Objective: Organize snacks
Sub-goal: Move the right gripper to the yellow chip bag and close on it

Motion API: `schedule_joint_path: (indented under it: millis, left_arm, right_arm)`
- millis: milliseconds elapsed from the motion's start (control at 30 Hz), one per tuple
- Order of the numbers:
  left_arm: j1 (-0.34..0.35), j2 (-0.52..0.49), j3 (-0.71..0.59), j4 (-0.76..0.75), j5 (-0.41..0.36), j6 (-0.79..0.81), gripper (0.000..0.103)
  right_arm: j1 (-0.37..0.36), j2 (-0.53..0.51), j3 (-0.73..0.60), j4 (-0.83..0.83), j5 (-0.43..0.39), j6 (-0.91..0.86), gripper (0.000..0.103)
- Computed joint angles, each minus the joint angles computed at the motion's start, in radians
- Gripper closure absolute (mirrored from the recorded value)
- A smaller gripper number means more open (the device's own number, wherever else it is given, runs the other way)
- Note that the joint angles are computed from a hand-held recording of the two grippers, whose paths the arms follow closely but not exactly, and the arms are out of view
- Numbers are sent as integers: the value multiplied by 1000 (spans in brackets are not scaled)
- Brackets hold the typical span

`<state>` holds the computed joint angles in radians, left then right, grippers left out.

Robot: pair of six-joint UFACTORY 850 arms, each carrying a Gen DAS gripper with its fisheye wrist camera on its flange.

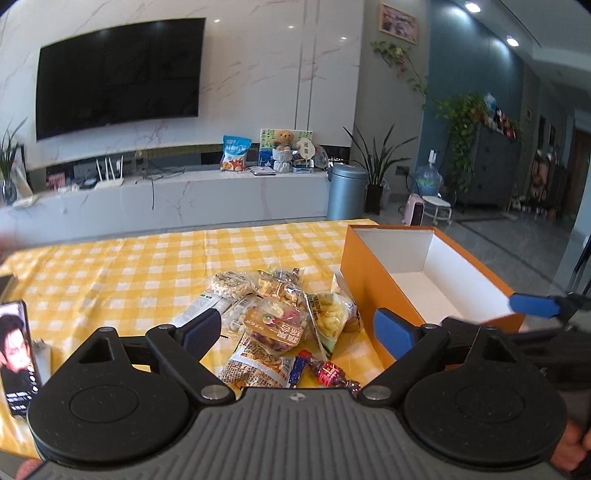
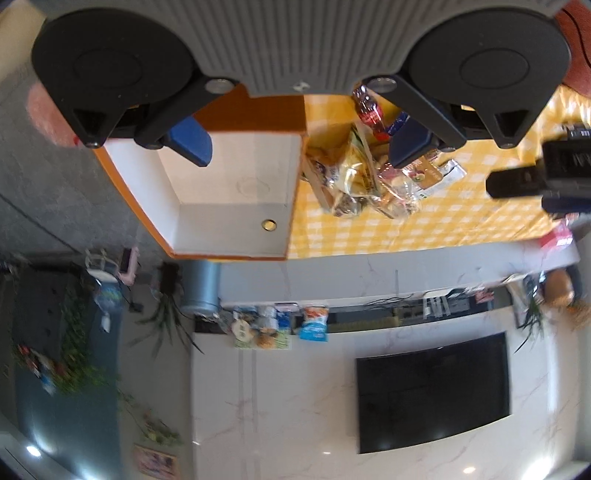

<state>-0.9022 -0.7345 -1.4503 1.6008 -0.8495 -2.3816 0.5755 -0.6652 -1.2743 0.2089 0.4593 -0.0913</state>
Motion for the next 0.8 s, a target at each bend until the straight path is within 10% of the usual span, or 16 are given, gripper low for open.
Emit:
schedule_joint_path:
  millis: [433,800]
  left_arm:
    - [63,7,98,100,31,-165,33]
    - [120,6,142,214,138,-299,26]
  right_arm:
    - [16,-179,-246,-204,-74,104,34]
    - [41,-281,-399,-162,-162,34,58]
